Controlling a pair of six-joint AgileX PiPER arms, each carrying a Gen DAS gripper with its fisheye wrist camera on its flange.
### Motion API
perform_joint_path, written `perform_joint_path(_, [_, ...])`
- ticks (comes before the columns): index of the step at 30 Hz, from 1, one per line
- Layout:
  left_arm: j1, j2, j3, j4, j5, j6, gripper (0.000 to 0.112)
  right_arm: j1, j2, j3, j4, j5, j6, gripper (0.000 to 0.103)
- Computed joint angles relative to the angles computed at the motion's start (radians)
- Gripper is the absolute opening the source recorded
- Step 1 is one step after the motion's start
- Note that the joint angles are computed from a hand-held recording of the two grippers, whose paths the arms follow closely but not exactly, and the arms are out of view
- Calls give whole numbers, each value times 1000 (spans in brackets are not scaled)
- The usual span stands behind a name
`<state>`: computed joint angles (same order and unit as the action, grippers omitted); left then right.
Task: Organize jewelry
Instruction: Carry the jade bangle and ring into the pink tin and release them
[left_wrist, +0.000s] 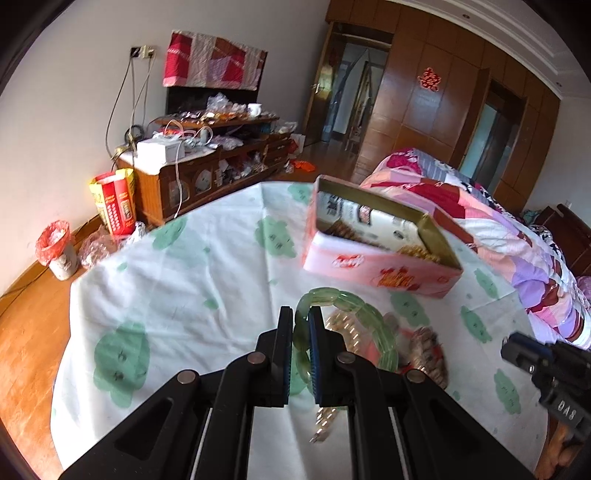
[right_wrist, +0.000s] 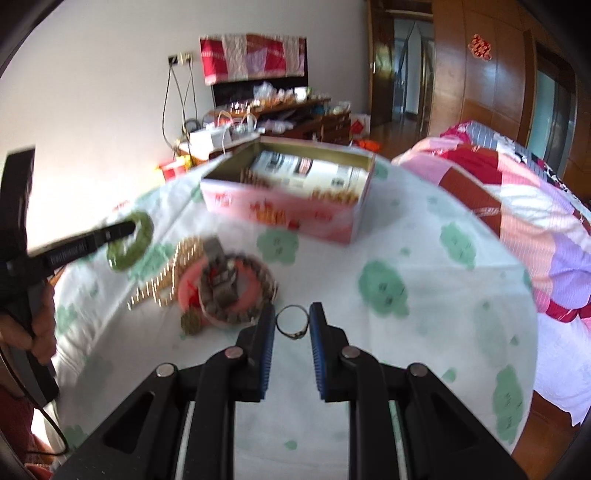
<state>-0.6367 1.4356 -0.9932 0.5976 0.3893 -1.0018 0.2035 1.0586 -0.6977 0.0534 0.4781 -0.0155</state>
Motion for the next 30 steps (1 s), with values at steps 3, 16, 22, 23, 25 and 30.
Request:
perform_joint_path(3, [0, 26, -60, -10, -5, 32, 7, -24, 21, -50, 20, -22, -27, 22])
perform_joint_path(16, [35, 339, -483, -229, 0, 321, 7, -133, 333, -337, 411, -148, -340, 22])
perform_joint_path(22, [52, 526, -723, -351, 115, 458, 7, -144, 536, -471, 453, -162, -339, 22])
perform_joint_path(23, [54, 552, -753, -364, 132, 476, 7, -146, 568, -487, 447, -169, -323, 22])
perform_joint_path(25, [50, 588, -793, -349, 164, 481, 7, -155, 599, -500, 485, -168, -354, 22])
perform_joint_path(30, [52, 633, -840, -356, 199, 479, 8, -170, 639, -517, 619, -145, -479, 22])
